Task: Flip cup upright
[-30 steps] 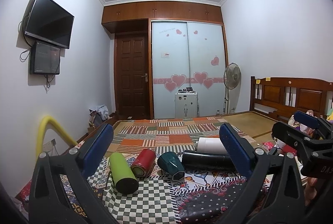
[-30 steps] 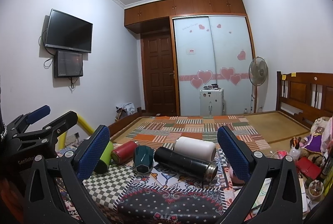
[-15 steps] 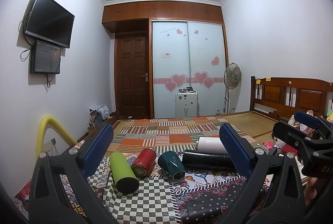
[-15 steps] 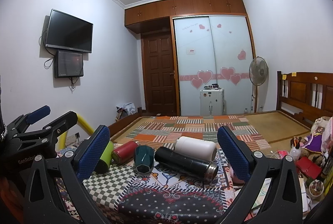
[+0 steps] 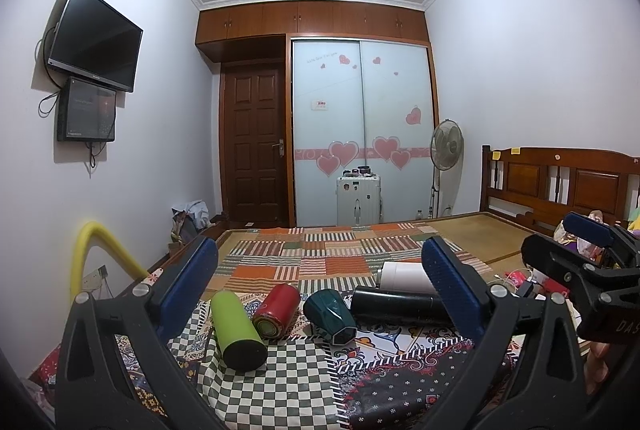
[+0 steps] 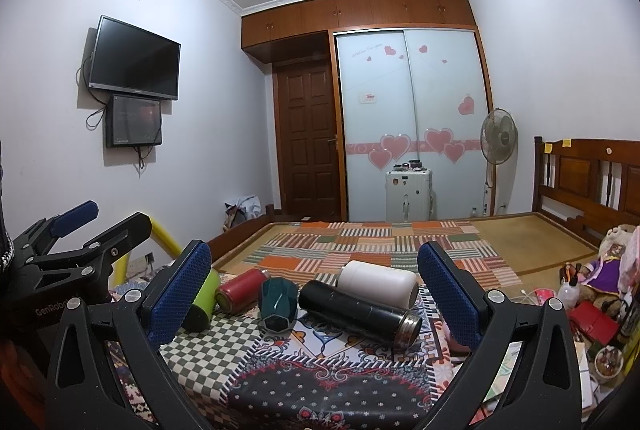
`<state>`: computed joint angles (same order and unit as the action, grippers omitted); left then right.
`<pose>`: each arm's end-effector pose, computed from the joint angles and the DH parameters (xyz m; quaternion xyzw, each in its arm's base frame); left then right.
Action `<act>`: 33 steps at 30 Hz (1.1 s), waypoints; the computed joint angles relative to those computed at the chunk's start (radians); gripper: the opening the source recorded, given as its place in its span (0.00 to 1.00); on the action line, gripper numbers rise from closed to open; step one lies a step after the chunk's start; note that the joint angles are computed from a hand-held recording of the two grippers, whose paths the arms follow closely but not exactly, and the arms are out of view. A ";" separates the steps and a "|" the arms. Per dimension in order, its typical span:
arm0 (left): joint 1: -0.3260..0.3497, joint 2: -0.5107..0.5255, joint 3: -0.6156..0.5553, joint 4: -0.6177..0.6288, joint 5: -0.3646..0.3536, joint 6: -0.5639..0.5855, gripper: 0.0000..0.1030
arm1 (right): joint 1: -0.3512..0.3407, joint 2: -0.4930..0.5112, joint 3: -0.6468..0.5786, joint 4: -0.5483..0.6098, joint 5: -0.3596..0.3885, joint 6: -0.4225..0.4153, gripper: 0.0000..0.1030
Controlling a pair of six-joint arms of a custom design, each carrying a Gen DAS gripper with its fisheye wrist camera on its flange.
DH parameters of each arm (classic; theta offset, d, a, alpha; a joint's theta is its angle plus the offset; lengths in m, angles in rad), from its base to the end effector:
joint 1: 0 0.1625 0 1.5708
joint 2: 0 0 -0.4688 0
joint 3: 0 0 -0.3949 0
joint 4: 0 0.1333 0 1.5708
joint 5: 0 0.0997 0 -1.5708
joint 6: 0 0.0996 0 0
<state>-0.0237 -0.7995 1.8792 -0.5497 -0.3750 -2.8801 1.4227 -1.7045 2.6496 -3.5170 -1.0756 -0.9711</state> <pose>-0.4364 -0.2157 0.0828 0.1446 0.6217 -0.6633 0.3906 0.1349 -0.3198 0.3437 0.4480 -0.7325 0.5084 0.0648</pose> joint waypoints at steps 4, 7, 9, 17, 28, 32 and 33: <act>0.003 -0.007 0.008 -0.014 0.002 0.010 1.00 | 0.008 0.007 -0.002 -0.005 -0.010 0.006 1.00; 0.004 -0.013 0.012 -0.024 0.005 0.020 1.00 | 0.011 0.011 -0.006 -0.005 -0.015 0.008 1.00; 0.007 -0.025 0.023 -0.054 0.013 0.051 1.00 | 0.011 0.012 -0.006 -0.007 -0.014 0.009 1.00; 0.064 -0.112 0.111 -0.335 0.033 0.333 1.00 | 0.017 0.083 -0.013 -0.062 -0.066 0.006 1.00; 0.331 -0.325 0.301 -1.142 -0.010 1.171 0.83 | 0.033 0.219 -0.062 -0.117 -0.178 0.001 1.00; 0.459 -0.357 0.327 -1.392 -0.051 1.446 0.76 | 0.038 0.261 -0.092 -0.119 -0.214 0.007 1.00; 0.481 -0.360 0.325 -1.424 -0.062 1.492 0.76 | 0.039 0.273 -0.101 -0.120 -0.222 0.008 1.00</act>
<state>0.4575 -1.1592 2.2044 -1.9740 -0.4367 -1.3885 1.4617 -1.4315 2.5488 -3.6367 -1.2976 -0.9633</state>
